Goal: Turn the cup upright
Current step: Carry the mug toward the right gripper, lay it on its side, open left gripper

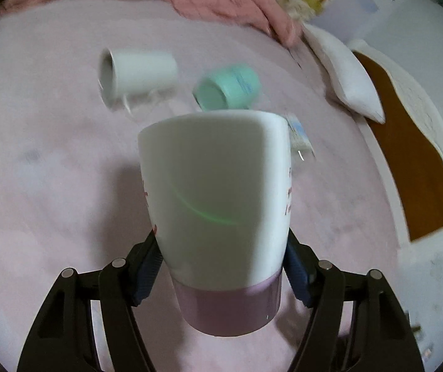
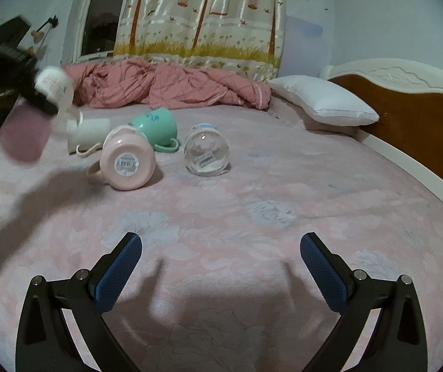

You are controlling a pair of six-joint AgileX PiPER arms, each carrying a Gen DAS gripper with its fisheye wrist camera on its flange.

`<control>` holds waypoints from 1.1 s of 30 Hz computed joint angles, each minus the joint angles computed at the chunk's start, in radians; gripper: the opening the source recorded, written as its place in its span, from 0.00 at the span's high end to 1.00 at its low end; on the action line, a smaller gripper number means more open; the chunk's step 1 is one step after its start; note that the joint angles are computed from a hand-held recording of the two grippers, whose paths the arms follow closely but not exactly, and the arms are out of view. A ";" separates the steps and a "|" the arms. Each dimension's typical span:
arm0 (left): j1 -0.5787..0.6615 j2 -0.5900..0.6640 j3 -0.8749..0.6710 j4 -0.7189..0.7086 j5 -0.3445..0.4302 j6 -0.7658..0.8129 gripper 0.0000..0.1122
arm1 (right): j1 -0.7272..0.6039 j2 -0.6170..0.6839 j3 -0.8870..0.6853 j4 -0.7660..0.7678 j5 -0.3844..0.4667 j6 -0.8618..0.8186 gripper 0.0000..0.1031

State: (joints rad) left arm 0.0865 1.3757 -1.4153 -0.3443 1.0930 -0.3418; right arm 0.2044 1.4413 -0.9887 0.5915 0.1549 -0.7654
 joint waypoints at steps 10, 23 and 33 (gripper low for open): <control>-0.143 0.039 0.103 -0.076 -0.064 -0.071 0.39 | -0.051 0.001 -0.029 0.083 0.044 -0.033 0.00; -0.232 -0.018 0.198 0.056 -0.198 -0.056 0.17 | -0.063 0.017 -0.054 0.054 0.056 0.003 0.00; -0.344 -0.257 0.382 0.415 -0.329 -0.273 0.10 | -0.061 0.008 -0.044 0.060 0.049 -0.006 0.00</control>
State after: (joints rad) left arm -0.2578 1.1183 -1.0332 0.0705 0.7643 -0.6147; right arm 0.1438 1.4493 -1.0330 0.6518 0.2039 -0.7713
